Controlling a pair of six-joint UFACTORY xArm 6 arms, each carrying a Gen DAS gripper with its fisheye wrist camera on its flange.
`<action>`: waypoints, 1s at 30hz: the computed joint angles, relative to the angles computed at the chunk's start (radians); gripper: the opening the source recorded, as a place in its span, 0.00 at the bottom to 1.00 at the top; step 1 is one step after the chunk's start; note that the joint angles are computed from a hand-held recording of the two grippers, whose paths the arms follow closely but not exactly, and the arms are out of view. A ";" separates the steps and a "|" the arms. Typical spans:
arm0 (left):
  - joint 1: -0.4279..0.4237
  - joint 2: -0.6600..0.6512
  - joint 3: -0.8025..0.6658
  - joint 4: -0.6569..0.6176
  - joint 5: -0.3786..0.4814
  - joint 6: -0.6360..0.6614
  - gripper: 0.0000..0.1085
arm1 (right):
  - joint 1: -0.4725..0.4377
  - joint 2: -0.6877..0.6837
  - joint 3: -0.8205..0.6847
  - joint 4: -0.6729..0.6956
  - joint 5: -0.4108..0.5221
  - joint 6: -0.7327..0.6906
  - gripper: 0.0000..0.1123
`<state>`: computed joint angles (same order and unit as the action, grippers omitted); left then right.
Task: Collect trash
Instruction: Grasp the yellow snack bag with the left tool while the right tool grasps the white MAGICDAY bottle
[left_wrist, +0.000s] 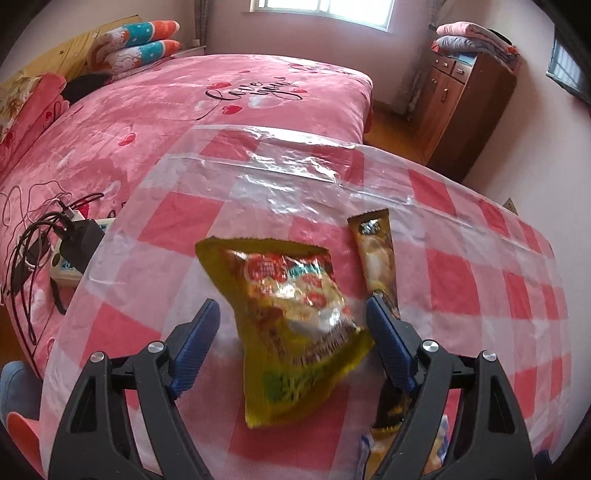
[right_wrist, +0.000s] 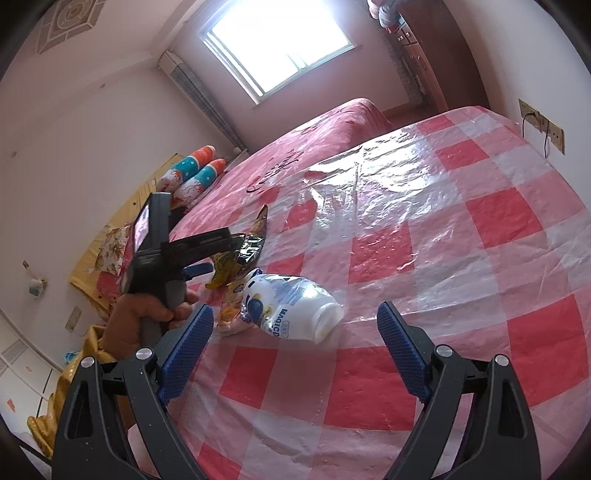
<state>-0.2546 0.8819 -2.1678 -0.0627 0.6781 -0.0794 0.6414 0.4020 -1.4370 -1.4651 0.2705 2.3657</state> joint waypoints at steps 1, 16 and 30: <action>0.002 0.007 -0.006 -0.014 -0.005 -0.003 0.71 | 0.000 -0.001 0.001 -0.005 -0.003 0.005 0.80; -0.041 -0.042 0.082 -0.136 -0.049 0.192 0.50 | -0.007 -0.012 0.016 -0.044 -0.012 0.060 0.81; -0.099 -0.323 0.504 -0.414 -0.108 0.544 0.42 | -0.005 0.024 0.000 0.244 -0.024 -0.243 0.81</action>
